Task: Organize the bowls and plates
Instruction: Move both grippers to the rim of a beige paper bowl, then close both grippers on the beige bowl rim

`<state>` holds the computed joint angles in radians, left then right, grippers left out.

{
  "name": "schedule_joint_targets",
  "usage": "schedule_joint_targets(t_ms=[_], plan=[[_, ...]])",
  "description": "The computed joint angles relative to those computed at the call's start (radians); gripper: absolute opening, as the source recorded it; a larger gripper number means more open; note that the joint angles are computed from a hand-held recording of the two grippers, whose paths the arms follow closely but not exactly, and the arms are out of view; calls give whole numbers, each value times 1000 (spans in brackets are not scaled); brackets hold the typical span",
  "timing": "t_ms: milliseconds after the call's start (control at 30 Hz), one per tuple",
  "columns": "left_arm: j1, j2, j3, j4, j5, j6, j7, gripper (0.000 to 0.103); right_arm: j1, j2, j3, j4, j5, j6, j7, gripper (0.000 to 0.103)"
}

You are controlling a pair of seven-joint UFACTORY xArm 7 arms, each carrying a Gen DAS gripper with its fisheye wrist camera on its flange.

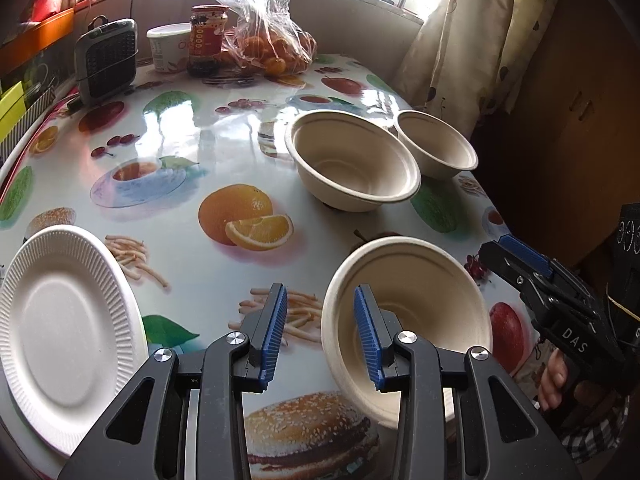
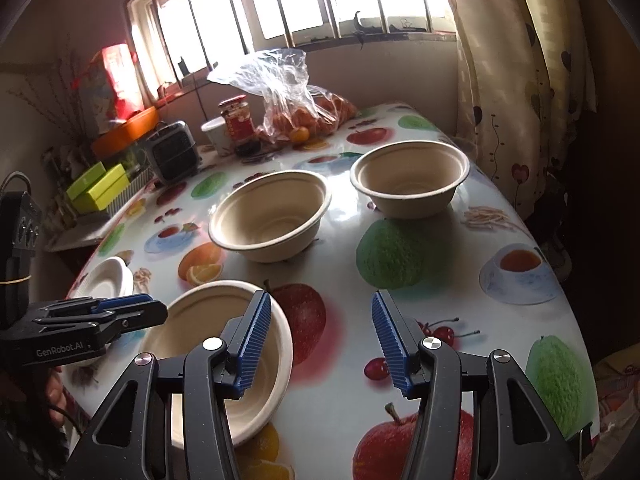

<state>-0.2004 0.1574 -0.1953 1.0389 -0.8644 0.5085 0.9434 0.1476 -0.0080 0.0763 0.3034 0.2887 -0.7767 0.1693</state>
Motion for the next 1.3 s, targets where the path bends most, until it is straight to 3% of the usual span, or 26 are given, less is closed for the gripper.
schedule_joint_targets(t_ms=[333, 567, 800, 1033, 1300], plan=[[7, 138, -22, 202, 89, -2, -101, 36, -39, 30, -30, 138, -42, 114, -41, 53], [-10, 236, -32, 320, 231, -9, -246, 36, -107, 92, -59, 234, -233, 188, 87, 53], [2, 311, -67, 404, 308, 30, -314, 36, -154, 145, -54, 309, -350, 230, 175, 52], [15, 345, -83, 441, 326, 53, -347, 23, -187, 172, -46, 342, -429, 248, 230, 39], [25, 356, -93, 456, 323, 69, -348, 22, -237, 191, -27, 366, -553, 252, 328, 24]])
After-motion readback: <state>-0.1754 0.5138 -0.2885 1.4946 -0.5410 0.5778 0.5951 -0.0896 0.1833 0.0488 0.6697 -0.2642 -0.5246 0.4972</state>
